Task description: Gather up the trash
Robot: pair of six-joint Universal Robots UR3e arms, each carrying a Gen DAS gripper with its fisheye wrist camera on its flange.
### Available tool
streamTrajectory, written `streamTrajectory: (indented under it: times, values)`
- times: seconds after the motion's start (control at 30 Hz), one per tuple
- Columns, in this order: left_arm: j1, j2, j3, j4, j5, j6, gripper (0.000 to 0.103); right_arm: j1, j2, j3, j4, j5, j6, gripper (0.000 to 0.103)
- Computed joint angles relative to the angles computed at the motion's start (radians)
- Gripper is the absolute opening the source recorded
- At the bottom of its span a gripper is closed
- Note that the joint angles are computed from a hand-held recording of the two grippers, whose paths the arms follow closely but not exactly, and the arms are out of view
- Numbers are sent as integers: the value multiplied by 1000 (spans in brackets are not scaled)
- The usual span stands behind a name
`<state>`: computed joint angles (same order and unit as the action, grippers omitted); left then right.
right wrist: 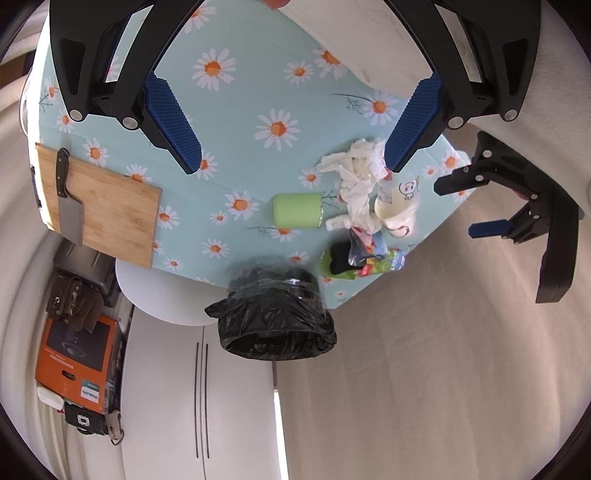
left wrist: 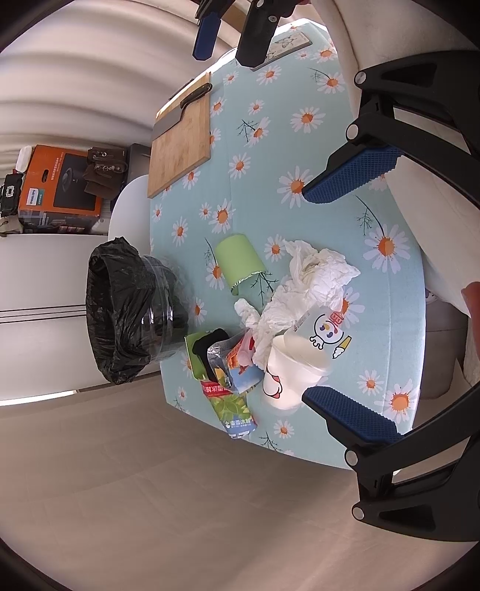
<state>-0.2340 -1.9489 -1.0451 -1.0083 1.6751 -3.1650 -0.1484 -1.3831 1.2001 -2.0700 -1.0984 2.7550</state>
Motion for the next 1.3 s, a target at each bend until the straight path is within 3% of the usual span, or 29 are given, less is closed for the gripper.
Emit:
streamTrajectory:
  times: [1.3]
  values:
    - [1,-51,87,-55,-16,0,97,-14,51,-67,50,57,-33,95]
